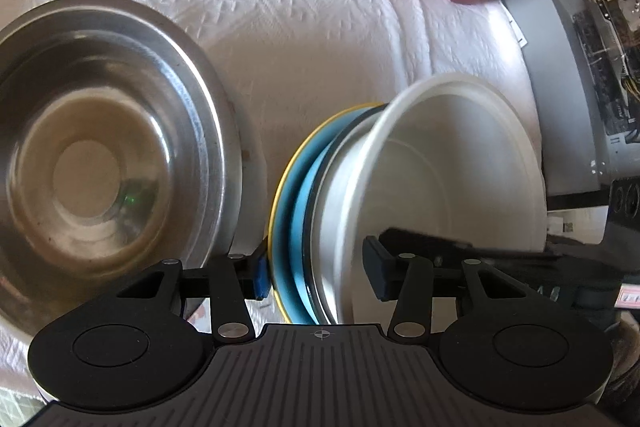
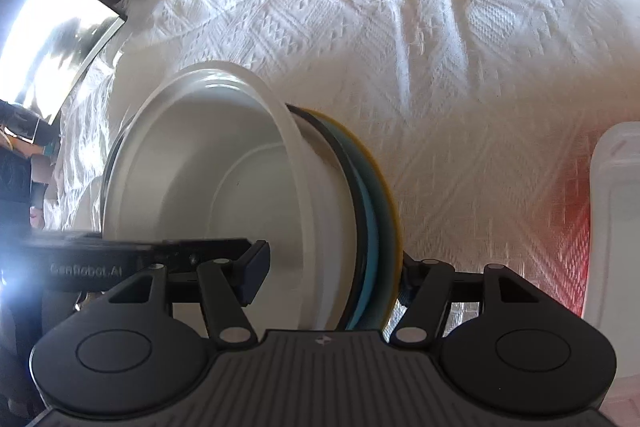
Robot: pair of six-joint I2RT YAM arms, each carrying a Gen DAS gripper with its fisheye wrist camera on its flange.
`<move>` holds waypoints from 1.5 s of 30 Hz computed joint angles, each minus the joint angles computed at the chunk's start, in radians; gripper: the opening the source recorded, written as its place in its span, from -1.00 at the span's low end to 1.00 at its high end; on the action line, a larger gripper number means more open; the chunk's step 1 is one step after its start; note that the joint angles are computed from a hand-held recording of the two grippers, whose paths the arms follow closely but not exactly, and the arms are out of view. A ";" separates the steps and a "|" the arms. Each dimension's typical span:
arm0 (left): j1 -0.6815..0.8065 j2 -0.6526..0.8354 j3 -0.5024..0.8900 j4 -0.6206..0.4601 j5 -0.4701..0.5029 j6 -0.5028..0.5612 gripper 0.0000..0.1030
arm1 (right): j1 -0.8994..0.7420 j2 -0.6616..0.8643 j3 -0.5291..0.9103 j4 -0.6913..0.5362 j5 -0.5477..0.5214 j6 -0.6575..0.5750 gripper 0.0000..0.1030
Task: Organize plates and bowls
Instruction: 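Lift and tilt the stacked bowls with both grippers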
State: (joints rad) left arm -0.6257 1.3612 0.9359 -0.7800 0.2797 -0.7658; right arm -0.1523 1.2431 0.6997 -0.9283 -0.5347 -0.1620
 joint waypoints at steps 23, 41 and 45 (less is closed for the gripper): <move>-0.079 0.033 0.068 -0.038 -0.080 -0.014 -0.01 | -0.023 -0.035 -0.004 -0.026 0.032 -0.001 0.19; -0.104 0.042 0.067 -0.029 -0.076 -0.019 -0.01 | -0.056 -0.065 -0.003 -0.077 0.051 -0.037 0.18; -0.102 0.040 0.065 -0.029 -0.073 -0.019 0.00 | -0.053 -0.056 0.002 -0.078 0.051 -0.037 0.18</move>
State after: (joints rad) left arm -0.7280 1.4012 1.0007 -0.8089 0.2065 -0.7850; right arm -0.2058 1.1871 0.7014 -1.0064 -0.4839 -0.1991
